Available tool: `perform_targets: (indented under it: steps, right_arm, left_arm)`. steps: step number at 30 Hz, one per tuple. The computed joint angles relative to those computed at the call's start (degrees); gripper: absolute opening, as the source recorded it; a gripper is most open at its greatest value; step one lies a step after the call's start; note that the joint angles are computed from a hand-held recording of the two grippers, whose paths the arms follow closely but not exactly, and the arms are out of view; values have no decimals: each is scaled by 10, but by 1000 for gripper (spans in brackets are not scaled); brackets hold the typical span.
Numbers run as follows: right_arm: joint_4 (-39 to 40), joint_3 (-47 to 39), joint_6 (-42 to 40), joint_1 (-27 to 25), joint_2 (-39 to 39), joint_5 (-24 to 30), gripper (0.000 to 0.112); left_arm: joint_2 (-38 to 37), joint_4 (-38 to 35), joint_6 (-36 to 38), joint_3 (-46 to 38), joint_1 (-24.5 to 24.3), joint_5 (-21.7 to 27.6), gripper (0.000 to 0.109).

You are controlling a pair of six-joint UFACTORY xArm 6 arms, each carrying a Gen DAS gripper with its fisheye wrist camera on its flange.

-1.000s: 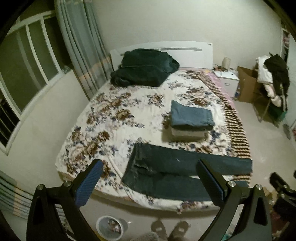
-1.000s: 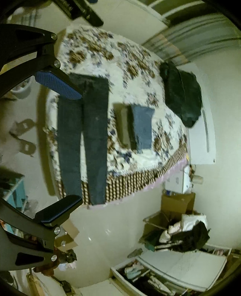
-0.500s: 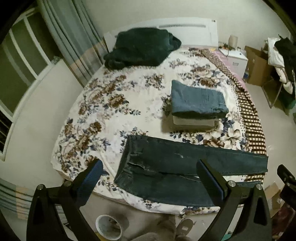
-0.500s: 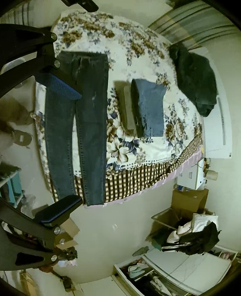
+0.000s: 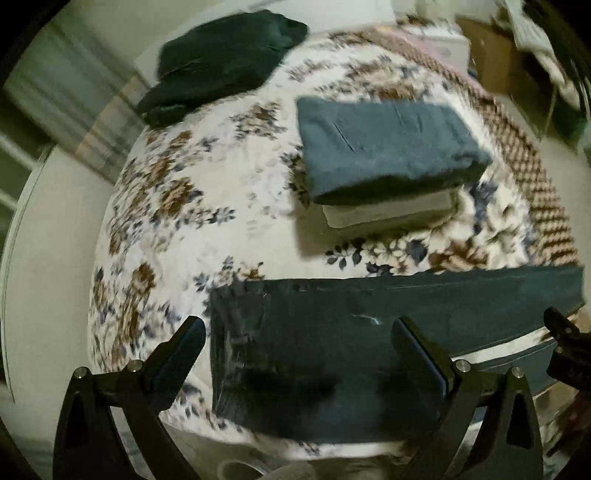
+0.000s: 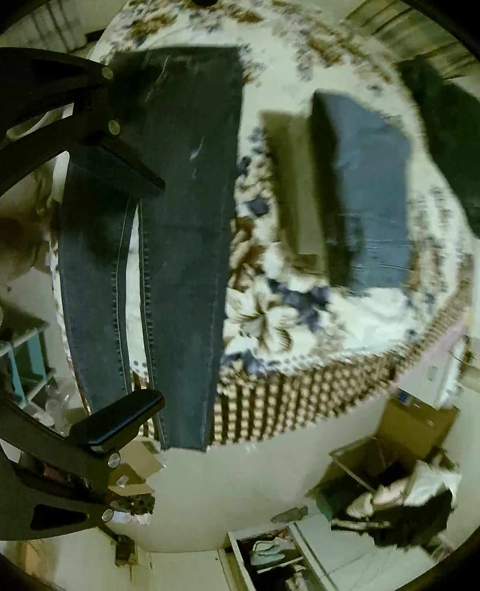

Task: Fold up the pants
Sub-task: 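Lower both grippers onto the jeans and grasp the waistband and hem ends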

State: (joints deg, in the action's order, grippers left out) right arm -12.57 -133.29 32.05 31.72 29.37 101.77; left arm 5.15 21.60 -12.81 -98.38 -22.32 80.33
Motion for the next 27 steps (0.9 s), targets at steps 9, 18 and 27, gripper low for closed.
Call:
perform_targets:
  steps: [9, 18, 27]
  right_arm:
    - [22, 119, -46, -36, 72, -122, 103]
    - [44, 128, -121, -57, 144, -160, 103]
    - [110, 43, -223, -81, 208, -110, 103]
  left_arm:
    - [111, -8, 29, 44, 19, -101, 103]
    - [211, -18, 44, 24, 13, -130, 103]
    - [270, -66, 144, -16, 16, -127, 103]
